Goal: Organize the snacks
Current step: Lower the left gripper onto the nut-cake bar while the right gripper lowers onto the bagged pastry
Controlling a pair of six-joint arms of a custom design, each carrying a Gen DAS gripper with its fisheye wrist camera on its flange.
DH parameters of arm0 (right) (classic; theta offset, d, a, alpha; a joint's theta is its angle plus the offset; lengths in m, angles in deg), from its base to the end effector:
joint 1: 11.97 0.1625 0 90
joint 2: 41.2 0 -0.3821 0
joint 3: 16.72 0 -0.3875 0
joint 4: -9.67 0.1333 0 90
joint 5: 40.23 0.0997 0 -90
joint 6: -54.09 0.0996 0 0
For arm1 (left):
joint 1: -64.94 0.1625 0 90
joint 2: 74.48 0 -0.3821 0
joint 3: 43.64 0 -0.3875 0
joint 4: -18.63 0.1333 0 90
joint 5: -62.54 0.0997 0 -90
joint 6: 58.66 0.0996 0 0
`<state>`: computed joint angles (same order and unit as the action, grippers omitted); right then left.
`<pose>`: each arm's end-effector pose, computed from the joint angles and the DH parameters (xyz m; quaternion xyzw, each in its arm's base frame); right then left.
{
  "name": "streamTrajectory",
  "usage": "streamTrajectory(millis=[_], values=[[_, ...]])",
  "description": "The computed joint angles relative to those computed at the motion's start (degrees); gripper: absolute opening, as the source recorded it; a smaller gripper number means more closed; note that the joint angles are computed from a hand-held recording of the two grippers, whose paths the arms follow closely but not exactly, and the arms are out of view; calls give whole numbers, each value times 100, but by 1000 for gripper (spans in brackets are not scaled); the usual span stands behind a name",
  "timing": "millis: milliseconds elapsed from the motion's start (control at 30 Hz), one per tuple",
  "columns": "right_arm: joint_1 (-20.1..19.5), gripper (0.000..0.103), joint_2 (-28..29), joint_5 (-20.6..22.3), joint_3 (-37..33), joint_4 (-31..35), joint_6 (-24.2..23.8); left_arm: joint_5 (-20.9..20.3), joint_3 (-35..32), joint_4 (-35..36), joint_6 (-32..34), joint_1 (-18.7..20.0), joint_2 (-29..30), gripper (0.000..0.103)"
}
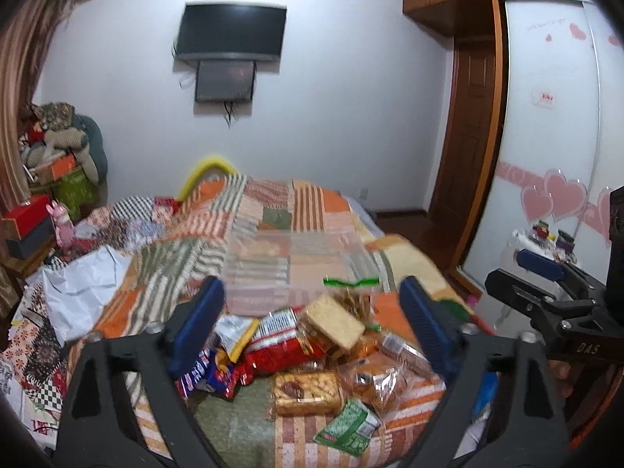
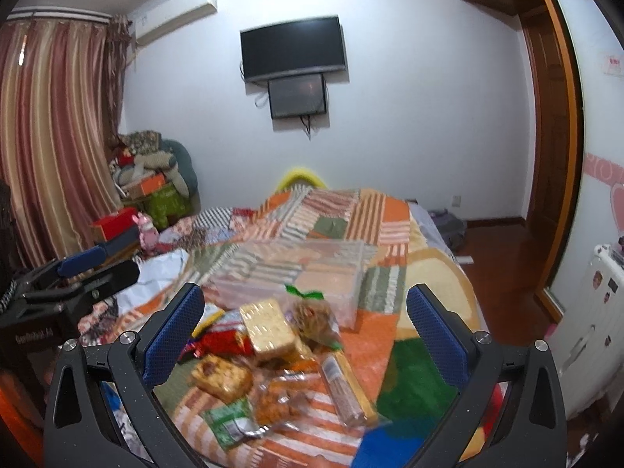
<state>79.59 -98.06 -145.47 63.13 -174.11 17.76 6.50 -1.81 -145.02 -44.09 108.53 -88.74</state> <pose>0.1258 -0.6860 0.3936 0.1897 -0.7891 0.5156 0.2747 -0.4799 -0.7177 0.0918 0.3481 0.8164 -0.4337 0.1558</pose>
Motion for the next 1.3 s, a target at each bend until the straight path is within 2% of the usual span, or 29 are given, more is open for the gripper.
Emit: streamTrajectory(millis=[67, 133, 267, 333, 433, 600, 700, 767, 867, 1033, 1167, 1300], values=[[-90, 99, -44, -61, -5, 244, 96, 11, -209, 472, -125, 40, 96, 78], [-165, 90, -93, -82, -2, 471, 183, -160, -388, 783, -291, 93, 217, 72], [-307, 75, -181, -126, -15, 1016, 393, -27, -769, 1920, -525, 152, 404, 63], [-355, 66, -217, -143, -1, 1275, 459, 63, -960, 2359, -597, 186, 526, 62], [-397, 60, -242, -99, -2, 1621, 542, 47, -1080, 2865, -970, 230, 610, 62], [-452, 60, -162, 51, -82, 2094, 621, 79, -1627, 3763, -1469, 370, 878, 62], [-475, 60, -76, 123, -175, 2385, 685, -72, -1909, 4298, -1770, 446, 980, 62], [-495, 60, -14, 139, -253, 2568, 721, -112, -1873, 4382, -1809, 472, 972, 66], [-515, 60, 56, 147, -356, 2838, 785, -16, -1627, 4364, -1822, 473, 880, 78], [-509, 60, 214, 56, -580, 3219, 866, 79, -1562, 4397, -1949, 513, 899, 82], [-482, 60, 368, -110, -780, 3452, 892, 65, -2062, 4652, -2027, 575, 1177, 84], [-471, 62, 516, -231, -984, 3629, 895, 175, -2887, 5024, -1936, 622, 1637, 87]])
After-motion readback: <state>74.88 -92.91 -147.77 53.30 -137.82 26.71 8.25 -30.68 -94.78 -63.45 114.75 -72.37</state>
